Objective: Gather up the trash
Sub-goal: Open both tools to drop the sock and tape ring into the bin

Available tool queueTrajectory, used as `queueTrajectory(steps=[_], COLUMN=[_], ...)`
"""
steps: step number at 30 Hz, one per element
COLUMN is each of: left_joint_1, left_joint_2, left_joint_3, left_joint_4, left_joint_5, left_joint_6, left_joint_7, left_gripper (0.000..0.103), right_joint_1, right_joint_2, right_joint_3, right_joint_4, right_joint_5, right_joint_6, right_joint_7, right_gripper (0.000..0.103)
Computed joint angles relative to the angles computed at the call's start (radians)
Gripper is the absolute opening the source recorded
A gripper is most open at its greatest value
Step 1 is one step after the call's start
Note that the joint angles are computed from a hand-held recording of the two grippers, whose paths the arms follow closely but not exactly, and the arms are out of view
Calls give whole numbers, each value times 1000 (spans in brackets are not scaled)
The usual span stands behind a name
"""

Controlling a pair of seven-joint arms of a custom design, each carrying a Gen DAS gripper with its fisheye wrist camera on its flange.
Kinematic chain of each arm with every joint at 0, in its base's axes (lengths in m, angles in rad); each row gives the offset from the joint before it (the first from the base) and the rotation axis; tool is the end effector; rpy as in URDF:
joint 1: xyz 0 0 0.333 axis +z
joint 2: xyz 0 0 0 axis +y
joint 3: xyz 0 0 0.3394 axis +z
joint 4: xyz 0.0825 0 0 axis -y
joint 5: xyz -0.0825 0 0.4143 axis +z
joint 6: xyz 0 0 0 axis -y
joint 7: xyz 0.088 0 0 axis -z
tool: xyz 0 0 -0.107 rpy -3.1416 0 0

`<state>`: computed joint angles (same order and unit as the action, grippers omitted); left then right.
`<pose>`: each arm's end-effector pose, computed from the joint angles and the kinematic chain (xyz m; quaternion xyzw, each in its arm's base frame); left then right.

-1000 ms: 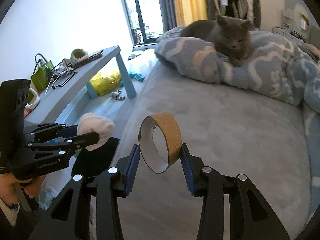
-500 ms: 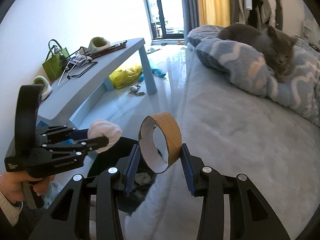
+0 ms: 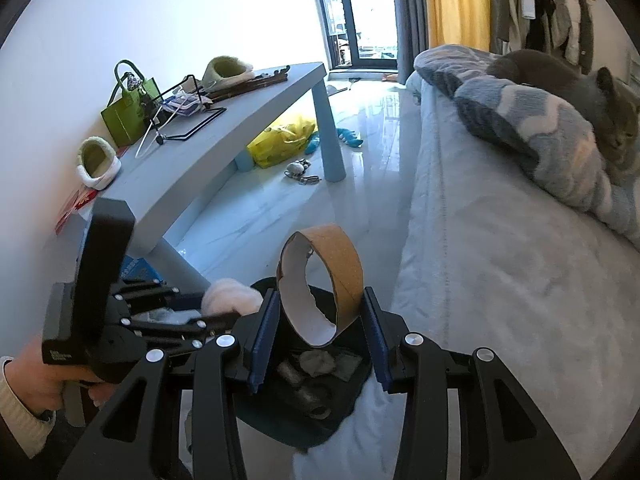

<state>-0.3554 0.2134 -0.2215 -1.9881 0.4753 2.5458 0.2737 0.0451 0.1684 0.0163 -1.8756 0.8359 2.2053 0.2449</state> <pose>0.5480 -0.3561 0.4009 -0.8083 0.5447 -0.1919 0.1144 0.6510 0.0648 0.4570 -0.8870 0.2962 -0.0197 0.3536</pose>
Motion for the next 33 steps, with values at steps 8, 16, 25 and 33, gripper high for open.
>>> queueTrajectory(steps=[8, 16, 25, 33], left_joint_1=[41, 26, 26, 40], left_joint_2=[10, -28, -109, -177], left_joint_3=[-38, -17, 6, -5], left_joint_4=[-37, -80, -137, -161], left_joint_5=[-194, -184, -12, 190], left_joint_6=[21, 29, 29, 25], left_joint_7=[167, 147, -18, -170], left_gripper=[43, 62, 60, 49], right_joint_1=[26, 48, 69, 87], right_joint_2=[0, 16, 58, 82], right_joint_3=[14, 20, 27, 35], right_joint_4=[-16, -17, -9, -18], right_joint_5=[-19, -67, -155, -241], right_joint_6=[18, 26, 39, 48], right_joint_7=[24, 73, 152, 211], right_gripper=[43, 43, 44, 45])
